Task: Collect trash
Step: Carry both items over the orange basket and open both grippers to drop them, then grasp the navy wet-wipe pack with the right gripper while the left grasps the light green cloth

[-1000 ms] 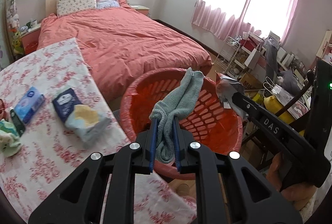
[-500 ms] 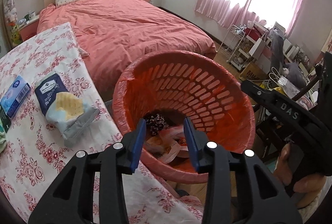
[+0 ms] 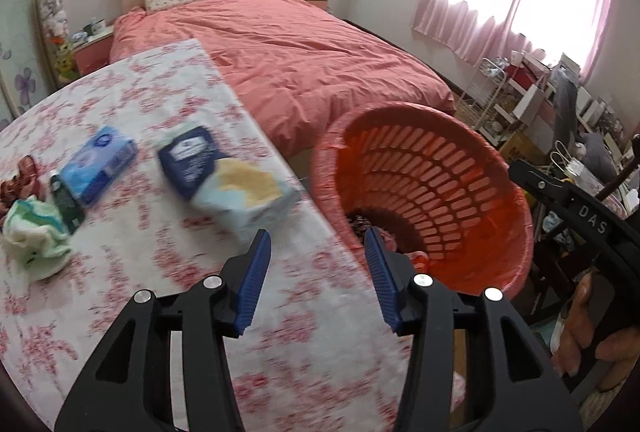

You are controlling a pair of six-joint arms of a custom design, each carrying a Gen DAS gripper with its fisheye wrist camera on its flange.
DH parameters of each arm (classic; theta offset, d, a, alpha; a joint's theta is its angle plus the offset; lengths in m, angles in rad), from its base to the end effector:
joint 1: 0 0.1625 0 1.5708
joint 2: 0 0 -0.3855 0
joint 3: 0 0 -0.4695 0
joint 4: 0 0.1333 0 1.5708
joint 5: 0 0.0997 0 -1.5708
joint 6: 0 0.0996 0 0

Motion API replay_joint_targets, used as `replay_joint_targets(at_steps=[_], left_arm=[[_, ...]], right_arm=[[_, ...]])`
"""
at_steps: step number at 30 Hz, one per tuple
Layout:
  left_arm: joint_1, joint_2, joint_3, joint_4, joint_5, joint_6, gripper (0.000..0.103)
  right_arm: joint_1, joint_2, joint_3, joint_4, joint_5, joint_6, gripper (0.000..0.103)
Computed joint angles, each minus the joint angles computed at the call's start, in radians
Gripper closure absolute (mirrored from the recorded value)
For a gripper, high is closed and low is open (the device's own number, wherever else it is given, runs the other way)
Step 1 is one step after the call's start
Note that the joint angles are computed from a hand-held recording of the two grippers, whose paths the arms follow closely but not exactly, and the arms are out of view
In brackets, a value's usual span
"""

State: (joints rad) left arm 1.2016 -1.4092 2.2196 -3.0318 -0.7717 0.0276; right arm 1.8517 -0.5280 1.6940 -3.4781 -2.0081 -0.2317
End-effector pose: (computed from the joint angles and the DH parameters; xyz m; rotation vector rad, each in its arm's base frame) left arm 0.0079 -0.5467 0.2079 0.1323 2.3215 -0.9304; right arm 0.2684 -0.6015 -0.0741 0.4339 -2.5250 1.0056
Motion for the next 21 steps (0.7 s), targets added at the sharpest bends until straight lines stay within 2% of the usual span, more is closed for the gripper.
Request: replay_joint_targets(at_steps=[9,18,21], left_arm=[[0.026,-0.125,0.068,0.007,0.06,-0.001,0.051],[0.078,-0.298,0.143,-0.028,0.177,0.026,0.041],[0.101,-0.334,0.162,-0.1,0.227,0.072,0.041]], right_arm=[[0.051,0.043,-0.033,0.059,0.011,-0.031,0.063],[0.121,0.14,-0.129,0.161,0.033,-0.083,0.055],[0.147,0.191,-0.189,0.205,0.033,-0.106,0.052]])
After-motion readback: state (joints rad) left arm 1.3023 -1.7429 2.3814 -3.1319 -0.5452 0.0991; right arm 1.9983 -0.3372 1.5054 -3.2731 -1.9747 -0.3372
